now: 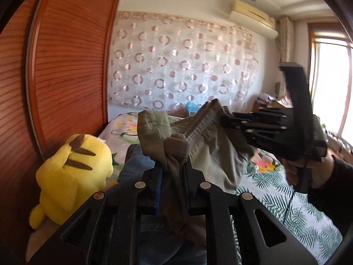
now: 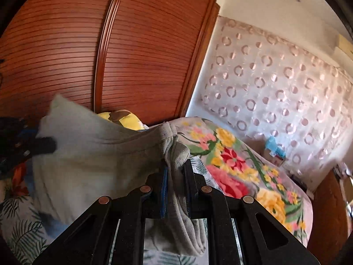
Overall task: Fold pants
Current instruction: 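Lower the pants onto the folded blue jeans and open both tools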
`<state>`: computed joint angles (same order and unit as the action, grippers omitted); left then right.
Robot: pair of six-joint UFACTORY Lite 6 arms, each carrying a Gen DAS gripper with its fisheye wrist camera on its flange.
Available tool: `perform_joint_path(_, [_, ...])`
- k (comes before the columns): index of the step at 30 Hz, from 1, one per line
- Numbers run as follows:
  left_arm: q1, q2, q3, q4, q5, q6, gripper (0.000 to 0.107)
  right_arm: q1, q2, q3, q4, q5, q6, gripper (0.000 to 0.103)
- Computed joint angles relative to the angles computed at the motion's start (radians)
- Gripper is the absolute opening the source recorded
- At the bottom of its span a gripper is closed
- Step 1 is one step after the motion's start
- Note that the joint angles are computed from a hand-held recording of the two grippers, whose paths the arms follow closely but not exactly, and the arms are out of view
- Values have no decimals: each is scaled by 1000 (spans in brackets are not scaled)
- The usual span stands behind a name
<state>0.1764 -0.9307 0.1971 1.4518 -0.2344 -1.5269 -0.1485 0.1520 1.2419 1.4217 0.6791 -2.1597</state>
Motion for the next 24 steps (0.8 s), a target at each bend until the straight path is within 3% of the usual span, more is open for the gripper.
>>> perform_joint_path(8, [37,-120,-96,199,-3,-256,17,104,154,171,-75,-46,69,13])
perform_joint_path(12, [118,-148,-108,264,-79,-323,17,132,182,205,-105,-46,105,13])
perform_joint_path(14, [114,-179,-122,337,-69,-392,18,123,176,198,-110,-29,105,13])
perform_joint_path(18, [115,-136,-118,310,-51,-359,25,123,179,201,-139,-37,150,13])
perform_joint_path(20, [145,-119,-120,289,-85,-330,29,119,183,210,-164,-28,192,17])
perform_joint_path(23, [114,-136,-131,368,-56,-410,41,98,198,245,-203,4,256,25])
perform_joint_path(24, [111,-133,-133,374,-55,-415,45,96,201,253,-204,4,268,35])
